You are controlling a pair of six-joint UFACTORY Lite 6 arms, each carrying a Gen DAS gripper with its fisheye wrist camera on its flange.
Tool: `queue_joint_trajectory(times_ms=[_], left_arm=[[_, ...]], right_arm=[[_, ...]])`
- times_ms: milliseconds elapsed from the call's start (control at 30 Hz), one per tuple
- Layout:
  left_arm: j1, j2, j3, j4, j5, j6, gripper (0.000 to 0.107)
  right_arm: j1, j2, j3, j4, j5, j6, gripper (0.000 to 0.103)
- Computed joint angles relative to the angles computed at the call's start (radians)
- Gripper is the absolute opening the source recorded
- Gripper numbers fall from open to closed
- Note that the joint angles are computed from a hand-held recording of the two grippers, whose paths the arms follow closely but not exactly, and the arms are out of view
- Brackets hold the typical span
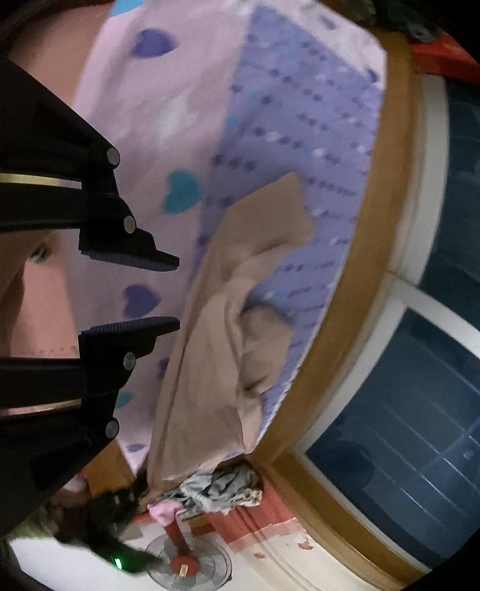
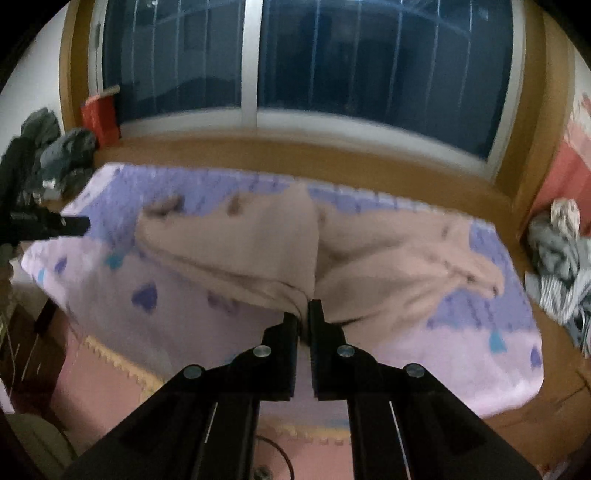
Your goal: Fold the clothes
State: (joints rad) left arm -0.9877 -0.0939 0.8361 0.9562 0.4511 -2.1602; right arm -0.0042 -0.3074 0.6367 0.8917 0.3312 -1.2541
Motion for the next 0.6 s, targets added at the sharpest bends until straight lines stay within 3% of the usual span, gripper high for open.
queue_joint_trajectory(times_ms=[100,200,333,400,500,600], left_arm=[[-0.023,0.040,0.027,-0.049,-0.014,0.007,0.027],[-0.035,0.083,0.086,-0.167,0.016,0.125,0.033],[-0.010,0.101,0.139,-0.290,0.043,0.314,0.045],[0.033,0.113,0.162,-0.342,0.028,0.424,0.045],[0.136,0.162,0.231,-0.471,-0.002,0.682,0.045],[0.252,0.244,0.332,-0.598,0.012,0.952,0.045]], right_arm=[[-0.040,0.051,-0.074,0.092,-0.024,-0.158,0.005],[-0.058,0.159,-0.095,0.115,-0.038,-0.181,0.007],[-0.078,0.095,-0.131,0.020,-0.006,-0.065,0.019],[-0.096,0.013,-0.143,-0.074,0.036,0.031,0.031],[-0.108,-0.124,-0.137,-0.172,0.104,0.161,0.041],[-0.021,-0.122,-0.066,-0.190,0.092,0.286,0.052]])
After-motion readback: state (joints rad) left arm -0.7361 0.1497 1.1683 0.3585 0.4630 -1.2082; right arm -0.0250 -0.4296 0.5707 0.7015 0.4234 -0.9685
